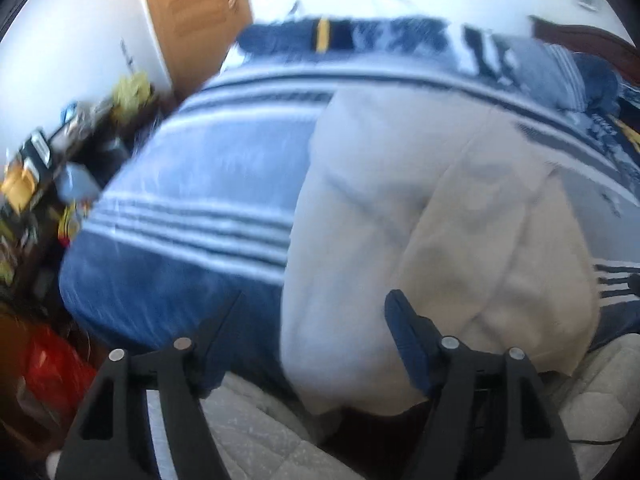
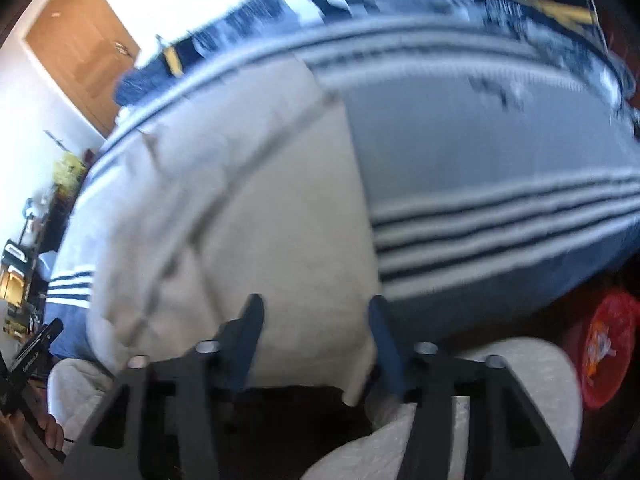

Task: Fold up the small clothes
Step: 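Release the sweatshirt and lift both tools away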

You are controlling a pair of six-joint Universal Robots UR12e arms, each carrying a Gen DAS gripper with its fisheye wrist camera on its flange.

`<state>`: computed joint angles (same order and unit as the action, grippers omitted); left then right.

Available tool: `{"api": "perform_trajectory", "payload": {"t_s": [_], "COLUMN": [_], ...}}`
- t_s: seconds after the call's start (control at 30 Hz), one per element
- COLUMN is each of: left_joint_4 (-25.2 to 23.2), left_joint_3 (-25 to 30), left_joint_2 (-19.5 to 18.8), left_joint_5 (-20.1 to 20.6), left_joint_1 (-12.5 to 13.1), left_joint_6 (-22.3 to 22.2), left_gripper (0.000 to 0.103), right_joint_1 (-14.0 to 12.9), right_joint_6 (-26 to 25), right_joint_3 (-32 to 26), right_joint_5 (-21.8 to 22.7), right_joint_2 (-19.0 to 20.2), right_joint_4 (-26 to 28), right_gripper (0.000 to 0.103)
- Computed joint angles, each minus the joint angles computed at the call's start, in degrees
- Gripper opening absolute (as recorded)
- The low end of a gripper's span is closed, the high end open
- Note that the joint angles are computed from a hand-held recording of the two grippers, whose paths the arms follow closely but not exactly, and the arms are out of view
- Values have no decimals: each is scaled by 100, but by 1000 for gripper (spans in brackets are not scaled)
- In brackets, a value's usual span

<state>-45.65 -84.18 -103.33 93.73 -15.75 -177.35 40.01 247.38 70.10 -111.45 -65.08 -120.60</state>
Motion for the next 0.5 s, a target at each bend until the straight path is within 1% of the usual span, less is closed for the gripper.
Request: {"api": "perform_trajectory", "payload": {"t_s": [0.03,0.07,0.1,0.17,0.2,0.27,0.3,0.43,0.5], "left_joint_4": [-75,-109,-106,-197,-284,-439,-483,-565,-584], "left_joint_3": [122,230,332,543,661,921,1045,1474,1707], "left_joint_2": [-14,-22,-33,-48,-72,-115,-143,-330,-456], "left_joint_5": [50,108,68,-139,-243,-326,-339,-225,-218], "left_joint_1": [-46,-90,-110,-126,-137,-186,-212,-323,-363], "left_joint_6": [19,52,88,131,139,241,310,505,602], "left_gripper": [70,70,70,70,70,71,71,73,74], "right_joint_1": [19,44,63,106,110,114,120,138,122], "right_joint_6": [-93,-162,-165,-252,-334,-436,-474,-740,-888], "right_joint_3": [-131,-341,-500,-854,-1044,-1489,-1660,-2514,-2797], "right_joint_5": [-71,-173,-250,-397,-437,-547,-609,-955,-1037], "right_joint_2": [37,86,134,236,281,436,506,818,933], "right_joint_4": [25,159,273,390,481,799,917,1607,1737], "right_gripper": [60,60,60,60,63,66,68,70,71]}}
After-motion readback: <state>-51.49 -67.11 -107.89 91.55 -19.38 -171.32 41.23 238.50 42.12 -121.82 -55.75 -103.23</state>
